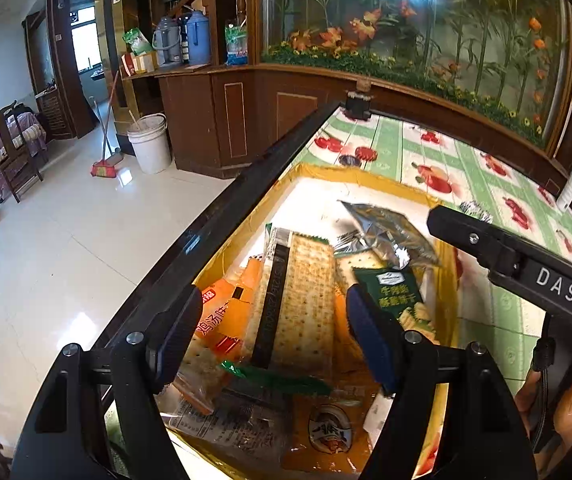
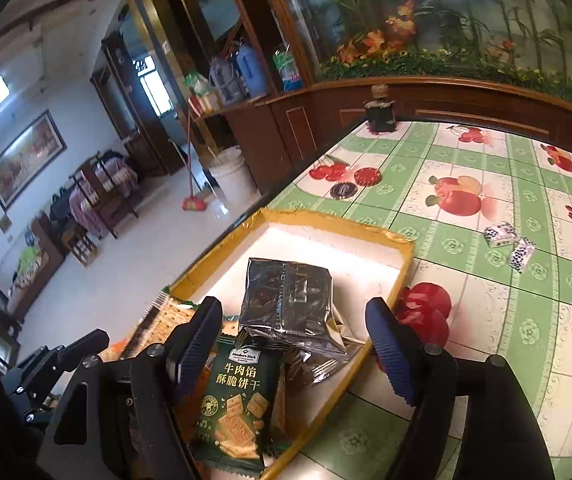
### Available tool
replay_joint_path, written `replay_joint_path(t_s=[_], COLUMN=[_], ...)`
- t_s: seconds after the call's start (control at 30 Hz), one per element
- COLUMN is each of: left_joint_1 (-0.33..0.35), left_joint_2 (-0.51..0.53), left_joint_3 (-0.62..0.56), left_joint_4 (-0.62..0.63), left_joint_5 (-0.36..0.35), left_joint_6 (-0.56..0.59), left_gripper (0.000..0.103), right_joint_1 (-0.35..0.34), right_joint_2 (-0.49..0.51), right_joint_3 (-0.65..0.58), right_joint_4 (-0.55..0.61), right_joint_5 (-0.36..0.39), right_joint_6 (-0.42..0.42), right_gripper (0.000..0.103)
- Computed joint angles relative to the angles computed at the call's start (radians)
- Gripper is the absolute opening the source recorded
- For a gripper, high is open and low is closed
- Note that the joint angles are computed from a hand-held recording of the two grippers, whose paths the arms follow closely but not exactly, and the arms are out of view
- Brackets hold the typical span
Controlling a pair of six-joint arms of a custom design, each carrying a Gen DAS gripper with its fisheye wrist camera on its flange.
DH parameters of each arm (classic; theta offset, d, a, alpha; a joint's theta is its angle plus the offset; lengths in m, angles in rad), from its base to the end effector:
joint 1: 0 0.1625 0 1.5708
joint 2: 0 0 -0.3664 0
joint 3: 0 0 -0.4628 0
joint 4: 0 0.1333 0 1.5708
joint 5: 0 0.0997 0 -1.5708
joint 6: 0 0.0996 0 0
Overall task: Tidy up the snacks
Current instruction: 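Open both tools over the yellow tray to drop the cracker bar and foil pack, then move both tools back over the table toward the two small white candies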
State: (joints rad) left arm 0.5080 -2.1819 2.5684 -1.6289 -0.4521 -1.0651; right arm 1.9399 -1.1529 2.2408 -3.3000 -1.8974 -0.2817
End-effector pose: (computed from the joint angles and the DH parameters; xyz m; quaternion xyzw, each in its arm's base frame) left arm -0.1526 -0.3401 0.2148 0.0858 0.8363 -0.3904 0.3752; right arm 0.2749 -0.4297 0.0715 0.2508 -0.9036 0.3174 0.1406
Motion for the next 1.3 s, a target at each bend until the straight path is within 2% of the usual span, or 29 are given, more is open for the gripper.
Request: replay_joint_path(t_s=[0.07,0.27,0.4,0.5,0.63,0.77,0.87,0.93,1.07,1.23,1.27,1.3], left_joint_1=[-0.020,-0.066,-0.073,-0.077,-0.073,-0.069,-0.066,-0.055,-0.030,0.007,0.009,0.012], left_joint_2=[-0.005,0.021,0.061,0.087,0.141,0.202,0.245,0.281,0.372,0.487,0.504,0.526], left_joint_3=[0.000,-0.008,-0.013,-0.018,-0.029,-0.045,-0.059,-0.069,-0.102,-0.159,-0.167,-0.177], left_joint_4=[0.007,0.007,-0.043,-0.072,-0.148,-0.238,-0.284,-0.340,-0.434,-0.566,-0.582,-0.608], left_joint_5=[0.007,0.012,0.004,-0.006,-0.020,-0.029,-0.026,-0.026,-0.017,-0.024,-0.024,-0.026], left_joint_6=[-0.010,-0.022,0.005,0.021,0.070,0.130,0.155,0.191,0.268,0.381,0.396,0.419], left_gripper=[0.078,0.082,0.082,0.082,0.082,0.082,0.082,0.082,0.082,0.082,0.082,0.082], right_joint_1=[-0.008,-0.036,-0.076,-0.115,-0.163,-0.192,-0.214,-0.223,-0.242,-0.254,-0.252,-0.246], right_joint_2=[-0.030,-0.110,-0.164,-0.191,-0.197,-0.162,-0.126,-0.093,-0.026,0.011,0.019,0.032], right_joint_3=[0.023,0.091,0.123,0.125,0.109,0.052,-0.005,-0.046,-0.120,-0.168,-0.180,-0.188], right_joint_4=[-0.018,-0.091,-0.125,-0.108,-0.098,-0.063,-0.024,0.011,0.062,0.077,0.090,0.077], right_joint_5=[0.011,0.025,-0.015,-0.053,-0.071,-0.096,-0.109,-0.127,-0.159,-0.147,-0.156,-0.177], right_joint_6=[0.012,0.011,-0.001,-0.010,-0.055,-0.097,-0.109,-0.110,-0.134,-0.156,-0.158,-0.173], right_gripper=[0.083,0.084,0.086,0.086,0.086,0.084,0.072,0.055,0.055,0.055,0.054,0.048])
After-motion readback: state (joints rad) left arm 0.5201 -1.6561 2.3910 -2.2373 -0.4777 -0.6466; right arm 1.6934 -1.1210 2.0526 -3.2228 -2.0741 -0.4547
